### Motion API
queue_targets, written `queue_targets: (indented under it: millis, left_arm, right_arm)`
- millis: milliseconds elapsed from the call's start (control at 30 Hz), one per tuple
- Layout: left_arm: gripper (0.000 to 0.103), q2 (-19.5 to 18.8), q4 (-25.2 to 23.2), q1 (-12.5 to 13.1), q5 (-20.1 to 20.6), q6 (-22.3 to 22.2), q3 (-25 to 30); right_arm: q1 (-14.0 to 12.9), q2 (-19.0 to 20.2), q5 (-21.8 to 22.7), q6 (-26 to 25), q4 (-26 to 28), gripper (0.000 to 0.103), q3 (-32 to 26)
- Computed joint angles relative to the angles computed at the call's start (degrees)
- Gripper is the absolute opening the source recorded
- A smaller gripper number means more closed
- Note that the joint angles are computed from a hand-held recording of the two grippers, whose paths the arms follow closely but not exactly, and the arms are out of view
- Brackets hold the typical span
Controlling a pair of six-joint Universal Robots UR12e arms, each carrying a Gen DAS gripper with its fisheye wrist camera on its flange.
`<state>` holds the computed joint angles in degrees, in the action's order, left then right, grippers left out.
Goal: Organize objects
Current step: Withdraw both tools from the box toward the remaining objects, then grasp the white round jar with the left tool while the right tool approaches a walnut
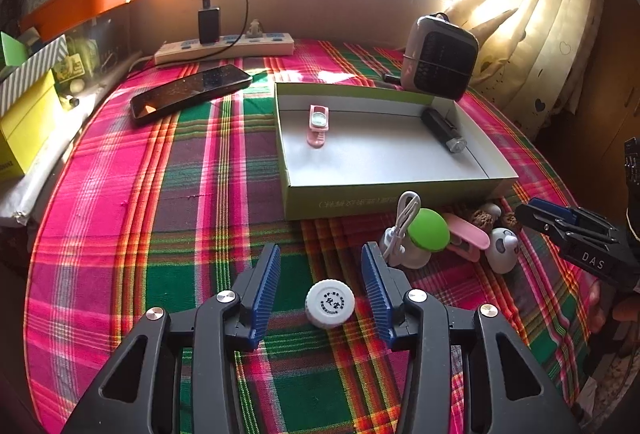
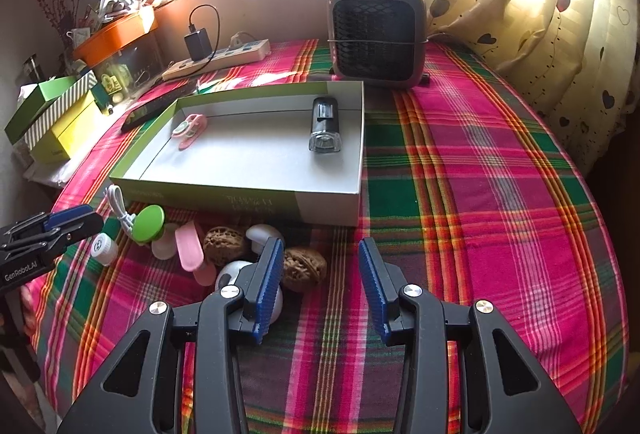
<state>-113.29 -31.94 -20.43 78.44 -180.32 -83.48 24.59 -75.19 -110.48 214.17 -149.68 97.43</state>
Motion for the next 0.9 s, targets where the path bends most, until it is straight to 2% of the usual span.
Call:
queue_targets:
  millis: [100, 500, 900]
  left_arm:
    - [0.043, 0.2, -0.8, 0.0, 0.0, 0.4, -0.3]
    - [0.044, 0.2, -2.6, 0.1, -0.4, 0.0, -0.6]
    - [0.044, -0.1, -3.6, -0.1, 0.0, 0.3, -0.4]
  right_arm:
    - [-0.2, 0.0, 1.2, -0.2, -0.2, 0.044, 0.2]
    - [-0.7, 0.6, 4.1, -1.4, -0.3, 0.044, -0.2]
    - [0.1, 0.9, 1.6, -2.6, 2.4, 0.044, -0.7]
